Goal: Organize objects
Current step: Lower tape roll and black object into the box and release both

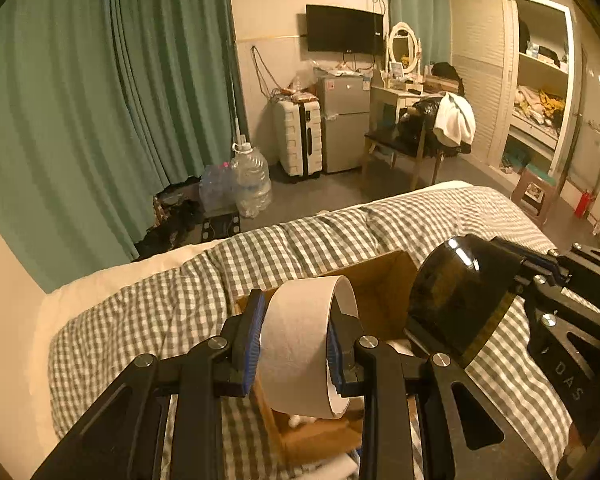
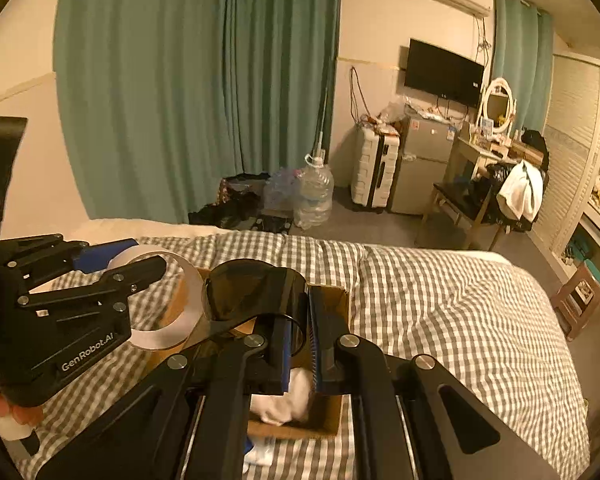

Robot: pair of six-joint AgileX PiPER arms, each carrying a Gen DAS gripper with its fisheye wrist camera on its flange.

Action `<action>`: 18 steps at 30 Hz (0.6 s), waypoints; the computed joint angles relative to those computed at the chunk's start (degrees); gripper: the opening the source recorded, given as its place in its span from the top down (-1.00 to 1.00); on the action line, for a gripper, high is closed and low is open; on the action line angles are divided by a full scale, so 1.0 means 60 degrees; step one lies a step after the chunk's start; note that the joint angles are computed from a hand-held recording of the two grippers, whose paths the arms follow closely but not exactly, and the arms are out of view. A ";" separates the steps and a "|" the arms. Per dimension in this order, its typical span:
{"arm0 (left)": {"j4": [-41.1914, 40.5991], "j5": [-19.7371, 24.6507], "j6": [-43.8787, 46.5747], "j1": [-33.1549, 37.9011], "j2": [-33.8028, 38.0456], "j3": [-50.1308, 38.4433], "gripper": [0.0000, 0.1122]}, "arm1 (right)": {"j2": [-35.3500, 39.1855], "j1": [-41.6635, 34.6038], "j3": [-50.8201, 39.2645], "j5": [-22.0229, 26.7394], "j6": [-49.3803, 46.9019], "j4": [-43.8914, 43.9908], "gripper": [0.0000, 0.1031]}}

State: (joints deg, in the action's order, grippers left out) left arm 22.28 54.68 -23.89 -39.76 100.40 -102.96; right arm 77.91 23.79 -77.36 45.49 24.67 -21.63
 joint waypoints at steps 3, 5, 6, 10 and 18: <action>-0.0036 -0.0596 0.0170 0.0194 0.0588 0.0129 0.50 | 0.0638 -0.0607 0.0136 -0.0671 -0.0545 0.0683 0.86; 0.0211 -0.0577 0.0068 0.0238 0.1168 -0.0104 0.50 | 0.0970 -0.0859 0.0362 -0.1155 -0.0786 0.0926 0.86; 0.0215 -0.0627 0.0071 0.0300 0.1356 -0.0118 0.50 | 0.1194 -0.0985 0.0482 -0.1444 -0.0823 0.1009 0.86; -0.0400 -0.1213 0.0341 0.0633 0.2033 -0.0182 0.50 | 0.1898 -0.1284 0.0829 -0.2192 -0.0779 0.1181 0.86; 0.0230 -0.2318 -0.0007 0.0632 0.2185 0.0653 0.50 | 0.2740 -0.1412 0.1039 -0.2736 -0.0951 0.1259 0.86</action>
